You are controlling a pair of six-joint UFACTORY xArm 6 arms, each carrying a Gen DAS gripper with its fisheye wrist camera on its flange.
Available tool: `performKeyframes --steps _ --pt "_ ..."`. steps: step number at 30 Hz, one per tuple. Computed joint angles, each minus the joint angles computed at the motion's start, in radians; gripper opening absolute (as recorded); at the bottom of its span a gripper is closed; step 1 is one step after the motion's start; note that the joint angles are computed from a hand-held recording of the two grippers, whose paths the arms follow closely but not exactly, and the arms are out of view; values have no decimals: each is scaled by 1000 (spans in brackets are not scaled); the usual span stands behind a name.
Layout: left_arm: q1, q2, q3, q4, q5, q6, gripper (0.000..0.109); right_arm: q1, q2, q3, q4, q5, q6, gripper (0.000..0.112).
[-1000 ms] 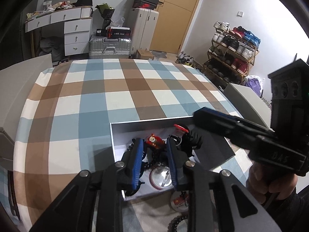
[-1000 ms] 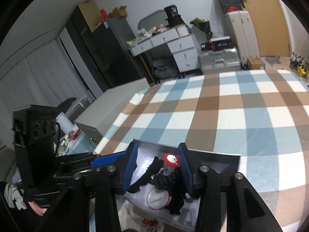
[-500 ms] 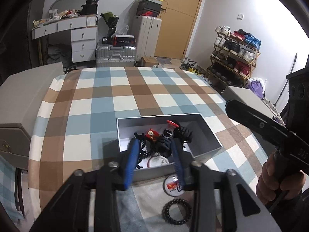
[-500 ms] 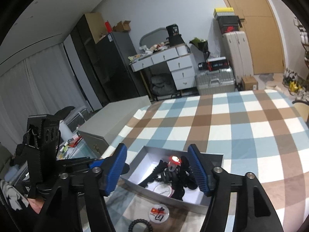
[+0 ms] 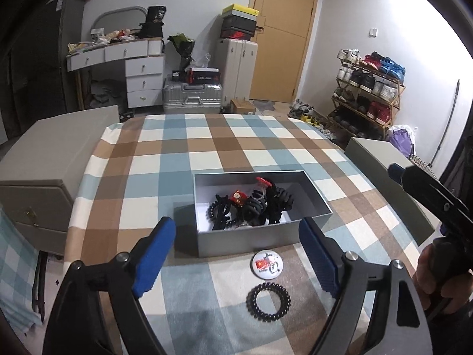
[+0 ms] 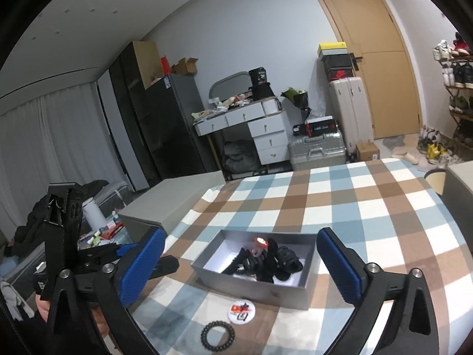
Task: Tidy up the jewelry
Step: 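Lift both grippers out of the box, then lower the left gripper onto the black coil hair tie and close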
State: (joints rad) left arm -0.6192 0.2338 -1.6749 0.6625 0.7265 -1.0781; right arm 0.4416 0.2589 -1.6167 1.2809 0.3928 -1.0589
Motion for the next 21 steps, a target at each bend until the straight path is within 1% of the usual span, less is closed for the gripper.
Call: performKeyframes --steps 2,3,5,7,10,11,13,15,18,20,21 --pt "-8 -19 31 51 -6 -56 83 4 -21 35 -2 -21 -6 103" --pt "-11 -24 45 55 -8 -66 88 8 -34 57 -7 -36 -10 103" --pt "-19 -28 57 56 12 -82 92 12 -53 90 -8 -51 -19 103" --pt "-21 -30 78 25 2 -74 93 16 -75 130 -20 -65 -12 103" --pt "-28 -22 91 -56 3 -30 97 16 -99 176 -26 -74 -10 103" --pt "-33 -20 92 -59 15 -35 99 17 -105 190 -26 -82 -11 103" --pt "-57 3 61 -24 108 -73 102 20 -114 212 -11 -100 -24 103" --pt "-70 25 40 -32 148 -50 102 19 -119 234 -21 -106 -12 103" --pt "-74 26 55 -59 129 -24 102 17 -117 261 -89 -110 57 103" --pt "-76 37 46 -79 125 7 102 16 -120 279 -101 -114 69 103" --pt "-72 46 40 -115 114 46 102 16 -123 289 -99 -117 69 103"
